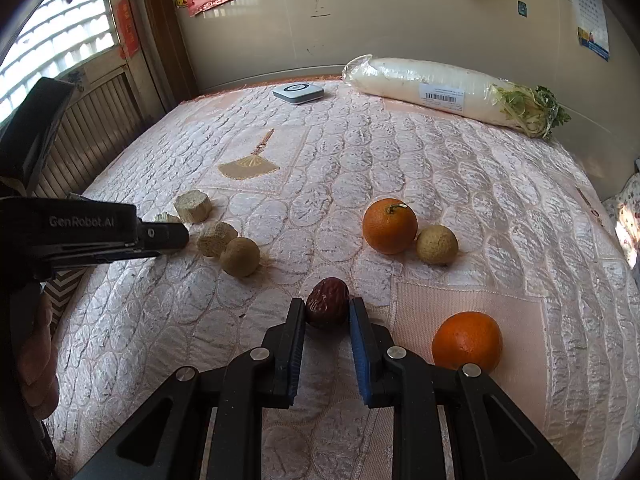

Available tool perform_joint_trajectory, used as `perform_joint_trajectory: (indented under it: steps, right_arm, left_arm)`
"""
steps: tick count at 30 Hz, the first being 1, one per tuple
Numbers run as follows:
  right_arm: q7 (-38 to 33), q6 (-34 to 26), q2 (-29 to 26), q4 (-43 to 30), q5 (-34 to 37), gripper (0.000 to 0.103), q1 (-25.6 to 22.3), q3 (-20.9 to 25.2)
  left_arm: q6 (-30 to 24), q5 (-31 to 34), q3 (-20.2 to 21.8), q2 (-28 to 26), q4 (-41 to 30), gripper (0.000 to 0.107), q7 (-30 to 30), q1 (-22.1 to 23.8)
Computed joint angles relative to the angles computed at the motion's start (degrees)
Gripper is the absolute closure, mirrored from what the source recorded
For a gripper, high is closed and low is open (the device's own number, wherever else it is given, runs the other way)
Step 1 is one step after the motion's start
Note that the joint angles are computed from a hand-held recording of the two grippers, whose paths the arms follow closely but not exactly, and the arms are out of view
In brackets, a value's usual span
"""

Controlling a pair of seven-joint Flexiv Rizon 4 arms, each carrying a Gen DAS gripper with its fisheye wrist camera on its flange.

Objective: Organize fruits
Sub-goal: 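Grasp a white yam chunk with the left tool while the right tool grasps a red date, then carry the yam chunk and date into the tray and open the right tool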

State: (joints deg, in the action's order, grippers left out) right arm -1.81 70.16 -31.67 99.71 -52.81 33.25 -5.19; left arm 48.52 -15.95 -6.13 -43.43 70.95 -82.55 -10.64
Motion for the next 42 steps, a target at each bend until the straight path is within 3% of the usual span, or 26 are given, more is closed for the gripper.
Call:
perform_joint_trajectory:
  steps: [6, 21, 30, 42]
  right_arm:
    - [2.8, 1.1, 0.6, 0.7, -2.5, 0.082, 0.5, -0.9]
    - [9.8, 1.0, 2.4, -0.9, -11.6, 0.082, 2.4, 0.8]
    - [3.6, 0.8, -1.9, -8.6, -8.2, 0.082, 4.6, 2.7]
    - [-17.4, -1.5, -12.2, -24.7, 7.4, 0.082, 9.2, 5.0]
  left_arm:
    - [2.1, -1.2, -0.6, 2.2, 3.6, 0.072, 1.3, 1.2]
    - [14.9, -3.1, -0.7, 16.3, 23.9, 0.072, 13.1, 5.2]
    - [20.0, -2.9, 2.6, 20.7, 30.6, 0.072, 14.8, 7.5]
    - [24.5, 0.6, 6.2, 21.2, 33.0, 0.072, 12.4, 10.7]
